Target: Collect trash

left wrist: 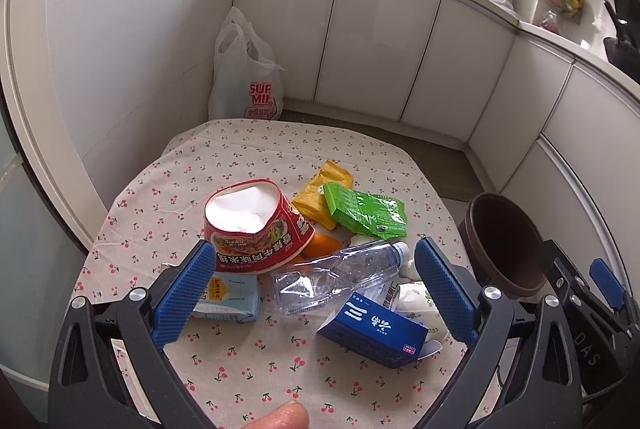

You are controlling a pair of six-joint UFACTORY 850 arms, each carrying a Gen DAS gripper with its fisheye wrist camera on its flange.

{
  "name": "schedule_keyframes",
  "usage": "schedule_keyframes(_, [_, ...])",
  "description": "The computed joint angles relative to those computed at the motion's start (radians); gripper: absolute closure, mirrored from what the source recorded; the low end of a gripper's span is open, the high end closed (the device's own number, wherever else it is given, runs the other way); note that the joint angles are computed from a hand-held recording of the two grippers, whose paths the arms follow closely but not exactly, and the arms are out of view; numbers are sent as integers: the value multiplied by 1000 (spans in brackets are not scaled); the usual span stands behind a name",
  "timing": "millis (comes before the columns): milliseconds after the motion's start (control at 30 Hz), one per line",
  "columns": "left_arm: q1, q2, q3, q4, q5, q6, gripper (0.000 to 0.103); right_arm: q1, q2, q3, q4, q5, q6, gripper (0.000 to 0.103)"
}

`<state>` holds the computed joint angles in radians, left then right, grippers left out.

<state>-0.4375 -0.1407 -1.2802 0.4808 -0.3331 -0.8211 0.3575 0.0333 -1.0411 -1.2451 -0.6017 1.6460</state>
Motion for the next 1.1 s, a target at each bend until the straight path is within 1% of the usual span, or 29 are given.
schedule_keyframes(67, [3,-6,-5,-43,-6,38,6,-7,1,-2,22,10,-18,7])
schedule_keyframes(300, [15,-18,-15,-113,-24,74,6,-17,-3,-11,86,34,-70,7])
schedule_keyframes(433, [44,-41,-35,-247,-51,160,6,-33,0,-9,136,80,-108,7])
schedule_keyframes(533, [61,-61,-48,-303,-76,206,6,-42,-2,-13,167,104,-153,7])
schedule_keyframes(633, [76,-80,-61,-372,-101,279,6,-44,4,-18,149,109,-170,7])
schedule_keyframes(667, [82,-84,-66,-407,-103,318,6,-47,13,-17,124,115,-156,7])
schedule_keyframes(733, [86,-92,-82,-422,-102,349,6,-59,34,-14,69,131,-109,7])
schedule_keyframes(767, [87,-100,-99,-430,-105,367,6,-69,42,-17,44,139,-82,7])
schedule_keyframes(833, [94,-118,-140,-510,-116,451,6,-91,49,-30,18,151,-36,7])
schedule_keyframes(867, [99,-134,-179,-571,-130,508,6,-108,52,-37,12,170,-12,7])
schedule_keyframes(900, [101,-148,-211,-607,-140,545,6,-137,57,-39,-5,213,40,7])
schedule_keyframes(933, [103,-167,-257,-659,-151,598,6,-162,59,-41,5,249,58,7])
schedule_keyframes(967, [104,-189,-305,-703,-161,650,6,-186,55,-46,51,271,34,7])
schedule_keyframes(1033, [97,-237,-393,-725,-184,709,6,-215,45,-48,101,290,-2,7])
schedule_keyframes(1067, [94,-285,-464,-769,-222,782,6,-229,40,-41,103,285,-5,7])
schedule_keyframes(1100, [99,-331,-526,-852,-279,873,6,-232,32,-43,130,266,-31,7])
